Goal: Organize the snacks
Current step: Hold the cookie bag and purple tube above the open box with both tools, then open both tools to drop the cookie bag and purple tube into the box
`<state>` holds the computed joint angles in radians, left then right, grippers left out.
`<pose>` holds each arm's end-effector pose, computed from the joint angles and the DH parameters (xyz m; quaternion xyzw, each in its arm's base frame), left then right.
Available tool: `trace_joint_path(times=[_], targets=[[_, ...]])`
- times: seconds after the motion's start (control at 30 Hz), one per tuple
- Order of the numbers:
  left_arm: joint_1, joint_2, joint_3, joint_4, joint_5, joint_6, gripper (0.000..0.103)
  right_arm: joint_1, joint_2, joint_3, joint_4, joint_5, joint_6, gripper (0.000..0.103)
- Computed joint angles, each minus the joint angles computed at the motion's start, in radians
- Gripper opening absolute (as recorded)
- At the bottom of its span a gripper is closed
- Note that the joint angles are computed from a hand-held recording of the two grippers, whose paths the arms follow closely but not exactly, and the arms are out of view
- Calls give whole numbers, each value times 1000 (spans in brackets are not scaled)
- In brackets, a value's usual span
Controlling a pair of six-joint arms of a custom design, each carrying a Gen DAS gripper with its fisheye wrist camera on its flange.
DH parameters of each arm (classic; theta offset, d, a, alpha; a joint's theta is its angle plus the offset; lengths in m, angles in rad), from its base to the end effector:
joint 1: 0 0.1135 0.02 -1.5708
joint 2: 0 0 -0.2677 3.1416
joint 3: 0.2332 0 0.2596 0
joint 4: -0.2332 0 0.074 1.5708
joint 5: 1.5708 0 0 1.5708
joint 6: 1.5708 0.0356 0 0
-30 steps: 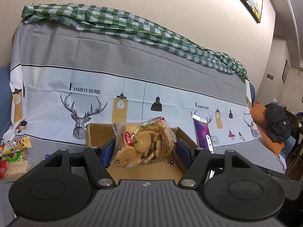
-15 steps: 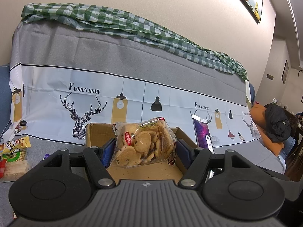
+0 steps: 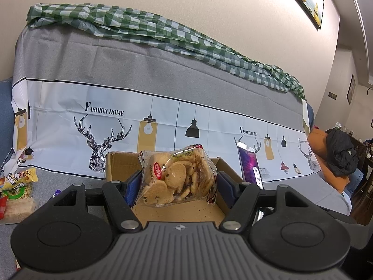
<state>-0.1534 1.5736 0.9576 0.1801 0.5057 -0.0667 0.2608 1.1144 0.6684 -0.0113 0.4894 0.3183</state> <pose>0.3500 -0.0716 0.2398 0.1697 0.8099 -0.2668 0.4941 0.2462 0.0484 0.2524 0.1517 0.8197 -0.0507 0.5501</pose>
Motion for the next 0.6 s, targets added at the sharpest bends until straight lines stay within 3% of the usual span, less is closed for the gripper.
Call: trace_joint_path(times=[0.47,0.57,0.6], targets=[[-1,4,4,-6,5,-1,75,0,1,-2,2,0,3,19],[-6,19,29,-51,12,11,86,-8,8,9,-16,-19,17,26],[-9,16,23,-44,-8,9,89,-9,14,18,-24,-15,19,41]])
